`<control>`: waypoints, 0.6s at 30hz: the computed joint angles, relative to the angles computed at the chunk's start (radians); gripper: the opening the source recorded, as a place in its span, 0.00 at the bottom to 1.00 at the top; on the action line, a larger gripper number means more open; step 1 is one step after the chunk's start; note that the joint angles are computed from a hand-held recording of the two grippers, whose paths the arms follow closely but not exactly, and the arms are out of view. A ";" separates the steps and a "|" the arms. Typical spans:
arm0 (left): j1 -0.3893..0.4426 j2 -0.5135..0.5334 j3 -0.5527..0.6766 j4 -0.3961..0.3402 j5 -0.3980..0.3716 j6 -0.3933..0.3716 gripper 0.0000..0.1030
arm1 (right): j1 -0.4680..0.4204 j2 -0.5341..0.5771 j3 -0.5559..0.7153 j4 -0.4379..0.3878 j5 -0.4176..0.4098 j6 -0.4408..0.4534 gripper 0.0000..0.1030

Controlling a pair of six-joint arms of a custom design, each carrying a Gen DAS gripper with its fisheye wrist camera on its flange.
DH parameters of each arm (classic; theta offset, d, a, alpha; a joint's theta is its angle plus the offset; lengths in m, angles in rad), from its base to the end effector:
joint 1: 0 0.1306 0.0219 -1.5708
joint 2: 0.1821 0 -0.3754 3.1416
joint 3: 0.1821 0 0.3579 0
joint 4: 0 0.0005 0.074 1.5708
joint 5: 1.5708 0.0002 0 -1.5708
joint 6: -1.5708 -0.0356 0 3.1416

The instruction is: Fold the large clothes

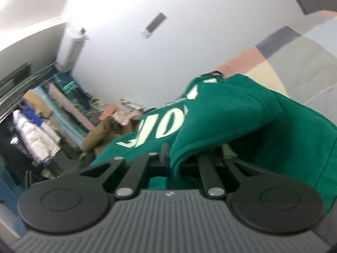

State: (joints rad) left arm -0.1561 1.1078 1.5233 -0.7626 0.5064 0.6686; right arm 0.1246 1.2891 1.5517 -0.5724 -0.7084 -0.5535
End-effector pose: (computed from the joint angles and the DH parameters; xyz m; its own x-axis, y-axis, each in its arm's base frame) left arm 0.3371 -0.0710 0.5998 -0.6273 -0.4500 -0.6356 0.2519 0.6550 -0.7124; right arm 0.4202 0.0755 0.5661 -0.6302 0.3234 -0.7059 -0.4443 0.5954 0.6694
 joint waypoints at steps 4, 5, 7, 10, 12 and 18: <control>-0.039 -0.043 0.000 -0.096 -0.046 0.009 0.07 | -0.003 -0.065 -0.029 -0.029 -0.060 0.037 0.09; -0.048 -0.053 -0.005 -0.116 -0.060 0.017 0.07 | -0.005 -0.078 -0.038 -0.046 -0.074 0.050 0.09; -0.061 -0.078 -0.025 -0.153 -0.083 0.054 0.07 | 0.003 -0.106 -0.059 -0.100 -0.071 0.089 0.09; -0.055 -0.078 -0.040 -0.179 -0.093 0.107 0.07 | 0.022 -0.111 -0.074 -0.169 -0.022 0.101 0.09; -0.046 -0.066 -0.040 -0.179 -0.080 0.132 0.08 | 0.021 -0.097 -0.066 -0.192 0.002 0.089 0.12; 0.030 -0.013 -0.003 -0.191 -0.001 0.235 0.59 | 0.020 -0.058 -0.057 -0.238 0.030 0.033 0.51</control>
